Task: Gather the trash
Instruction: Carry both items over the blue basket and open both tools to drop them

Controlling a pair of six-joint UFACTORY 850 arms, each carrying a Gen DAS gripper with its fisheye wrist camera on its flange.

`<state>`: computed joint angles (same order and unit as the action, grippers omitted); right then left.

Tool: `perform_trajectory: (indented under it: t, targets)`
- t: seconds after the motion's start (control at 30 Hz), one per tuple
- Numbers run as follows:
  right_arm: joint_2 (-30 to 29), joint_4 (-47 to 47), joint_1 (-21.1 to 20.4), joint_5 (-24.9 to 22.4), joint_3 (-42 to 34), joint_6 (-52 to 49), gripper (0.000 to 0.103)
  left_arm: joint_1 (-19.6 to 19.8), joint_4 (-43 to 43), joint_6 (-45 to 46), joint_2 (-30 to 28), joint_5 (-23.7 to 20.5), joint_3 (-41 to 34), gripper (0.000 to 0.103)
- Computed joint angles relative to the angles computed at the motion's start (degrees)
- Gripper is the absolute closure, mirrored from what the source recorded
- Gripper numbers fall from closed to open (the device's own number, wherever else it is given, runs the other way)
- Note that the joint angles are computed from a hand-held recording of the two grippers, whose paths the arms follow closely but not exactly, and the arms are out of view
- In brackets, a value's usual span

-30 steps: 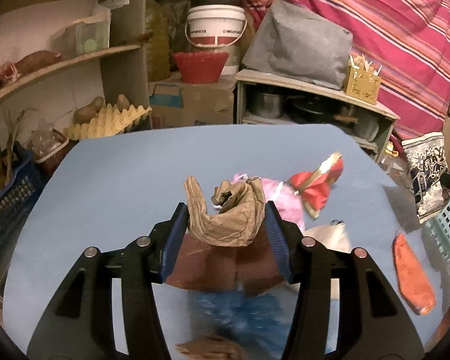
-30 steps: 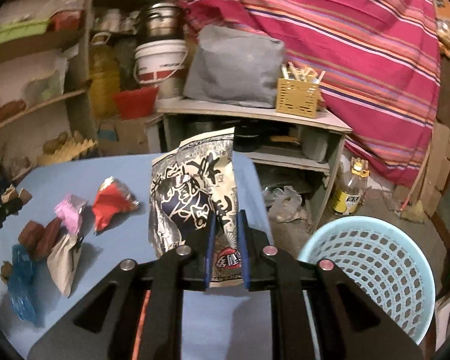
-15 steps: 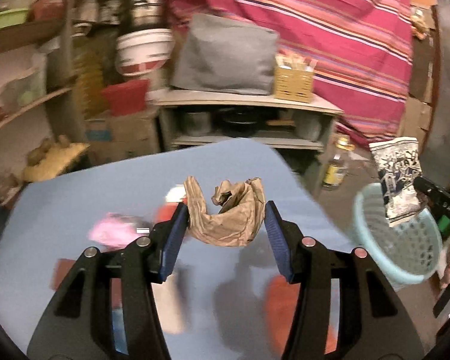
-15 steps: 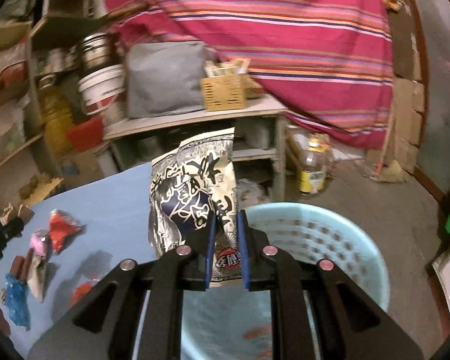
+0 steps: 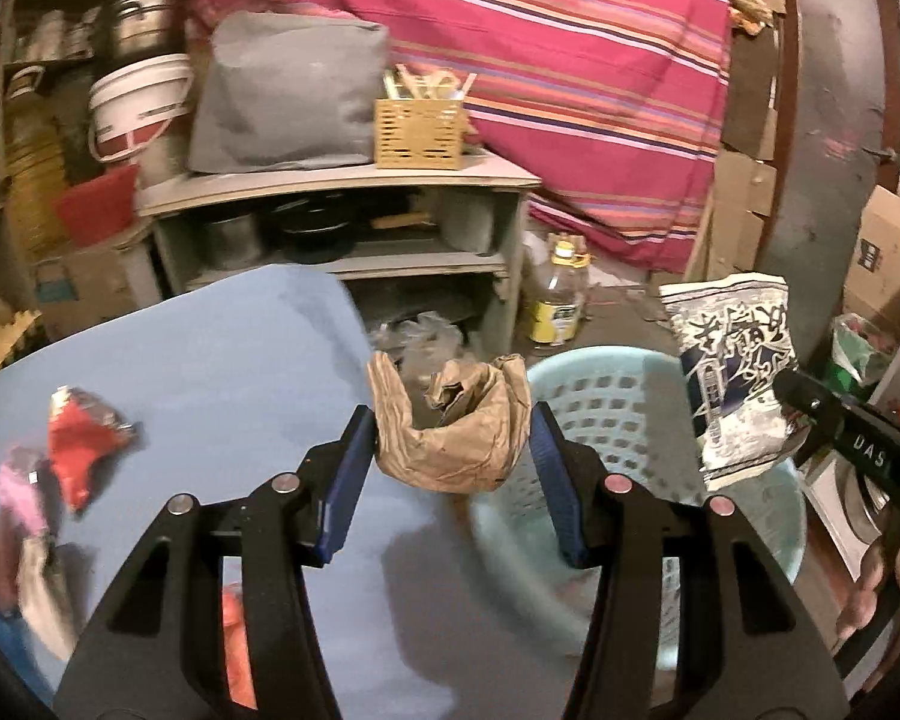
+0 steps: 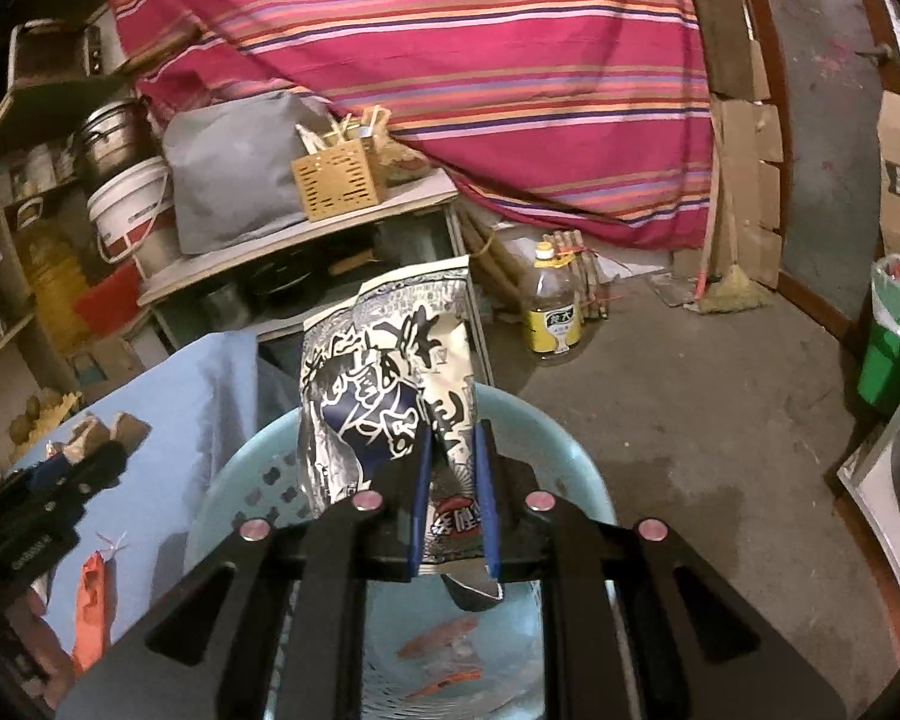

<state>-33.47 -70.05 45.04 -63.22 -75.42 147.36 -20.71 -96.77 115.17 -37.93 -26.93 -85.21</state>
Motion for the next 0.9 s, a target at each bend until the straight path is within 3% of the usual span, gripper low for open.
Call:
perform_trajectory:
  t: [0.37, 0.4, 0.53, 0.7, 0.8, 0.9]
  targets:
    - [0.75, 1.26, -0.76, 3.56, 1.27, 1.02, 0.088, -3.90, -2.61, 3.76, -0.31, 2.00, 0.38, 0.048]
    - [0.76, 1.52, -0.79, 3.77, 1.33, 0.97, 0.088, -4.15, -3.79, 5.02, -0.30, 2.49, 0.48, 0.046]
    - [0.56, 2.57, -1.08, 4.64, 1.16, 0.14, 0.088, -4.18, -8.57, 8.74, 0.32, 1.88, 1.34, 0.011]
    - [0.11, 3.08, -1.38, 5.39, 0.40, -1.53, 0.087, -3.78, -10.61, 10.90, 0.63, 2.42, 1.33, 0.010]
    - [-0.95, 5.04, -1.61, 5.03, -1.32, -4.89, 0.082, -2.99, -11.04, 11.10, 0.93, 2.48, 1.62, 0.007]
    - [-1.56, 5.58, -1.82, 5.87, -2.19, -5.61, 0.060, -1.83, -10.63, 10.43, 1.22, 2.43, 1.74, 0.006]
